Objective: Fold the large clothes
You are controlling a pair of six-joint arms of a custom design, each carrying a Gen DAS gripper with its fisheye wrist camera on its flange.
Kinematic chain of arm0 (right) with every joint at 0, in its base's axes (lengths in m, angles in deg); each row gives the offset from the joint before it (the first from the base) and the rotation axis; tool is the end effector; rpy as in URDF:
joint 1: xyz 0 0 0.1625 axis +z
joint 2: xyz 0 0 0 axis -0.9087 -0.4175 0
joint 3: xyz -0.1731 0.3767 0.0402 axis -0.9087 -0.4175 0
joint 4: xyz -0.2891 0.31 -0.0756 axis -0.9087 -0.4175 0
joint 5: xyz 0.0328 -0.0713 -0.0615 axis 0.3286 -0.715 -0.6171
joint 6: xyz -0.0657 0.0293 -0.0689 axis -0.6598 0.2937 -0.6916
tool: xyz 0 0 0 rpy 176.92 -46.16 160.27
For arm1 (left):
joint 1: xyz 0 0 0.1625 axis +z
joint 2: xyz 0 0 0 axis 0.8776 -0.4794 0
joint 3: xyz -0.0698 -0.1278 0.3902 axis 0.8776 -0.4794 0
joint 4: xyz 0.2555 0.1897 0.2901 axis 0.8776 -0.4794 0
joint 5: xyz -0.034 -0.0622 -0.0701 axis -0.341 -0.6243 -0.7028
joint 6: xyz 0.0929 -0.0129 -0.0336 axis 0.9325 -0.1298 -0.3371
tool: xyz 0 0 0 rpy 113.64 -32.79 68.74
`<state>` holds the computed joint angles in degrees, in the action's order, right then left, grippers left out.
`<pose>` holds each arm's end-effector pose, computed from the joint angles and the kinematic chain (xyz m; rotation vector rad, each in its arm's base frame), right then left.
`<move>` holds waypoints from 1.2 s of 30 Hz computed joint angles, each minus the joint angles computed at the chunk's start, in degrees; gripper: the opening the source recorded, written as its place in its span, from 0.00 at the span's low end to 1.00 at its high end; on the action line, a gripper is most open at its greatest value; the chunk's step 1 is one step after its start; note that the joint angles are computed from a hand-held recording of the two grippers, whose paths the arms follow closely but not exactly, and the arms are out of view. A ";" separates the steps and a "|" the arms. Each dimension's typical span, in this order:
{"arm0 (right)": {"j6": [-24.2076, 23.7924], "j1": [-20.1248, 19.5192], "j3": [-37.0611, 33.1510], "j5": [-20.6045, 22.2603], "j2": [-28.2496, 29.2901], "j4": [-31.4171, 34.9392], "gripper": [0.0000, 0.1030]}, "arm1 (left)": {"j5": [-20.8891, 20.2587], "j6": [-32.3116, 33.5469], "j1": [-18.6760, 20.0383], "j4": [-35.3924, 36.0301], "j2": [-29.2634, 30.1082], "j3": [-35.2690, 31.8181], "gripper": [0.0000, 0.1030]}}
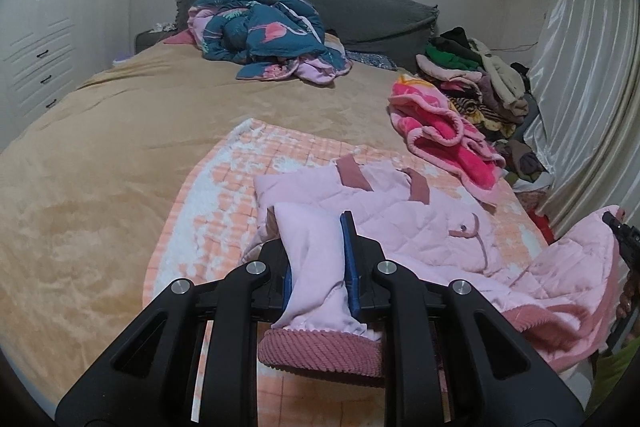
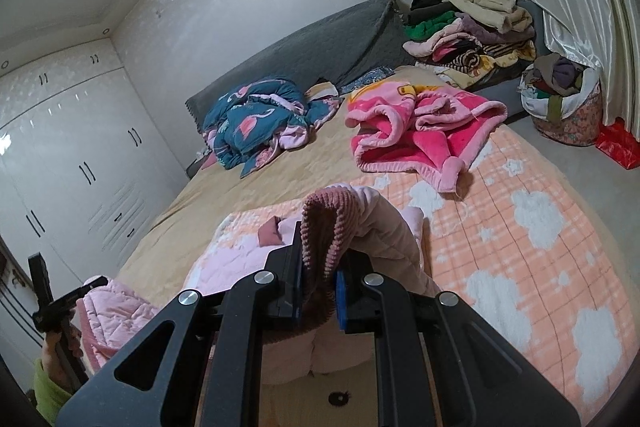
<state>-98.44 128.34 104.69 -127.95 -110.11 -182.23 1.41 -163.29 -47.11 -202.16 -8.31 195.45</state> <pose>-0.0102 -0.4015 0.5084 0.6100 -2.6669 1.2685 -0.3357 -0.3144 0.1574 0.1501 2.2174 -1.2417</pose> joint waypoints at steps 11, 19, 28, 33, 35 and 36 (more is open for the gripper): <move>4.27 4.22 -3.65 -5.34 8.47 -6.09 0.11 | 2.67 1.92 3.77 -0.36 2.51 -1.67 0.12; 6.03 5.40 -5.56 -7.71 13.05 -9.13 0.11 | 4.38 3.65 6.05 -2.85 4.31 -2.23 0.12; 8.08 6.05 -7.99 -10.12 17.34 -10.12 0.11 | 5.61 4.53 8.20 -5.84 5.56 -2.12 0.13; 10.18 5.74 -10.06 -10.42 20.04 -9.18 0.14 | 6.14 4.86 9.71 -5.98 6.80 -2.73 0.13; 11.10 5.45 -11.09 -9.98 21.13 -8.10 0.17 | 6.30 5.04 10.42 -6.35 7.36 -2.92 0.13; 11.64 5.17 -11.68 -9.54 21.75 -7.52 0.18 | 6.41 5.28 10.71 -6.61 7.57 -2.96 0.13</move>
<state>-86.80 133.51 93.01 -137.50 -88.36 -189.75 7.81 -158.01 -36.40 -208.77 -0.74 192.48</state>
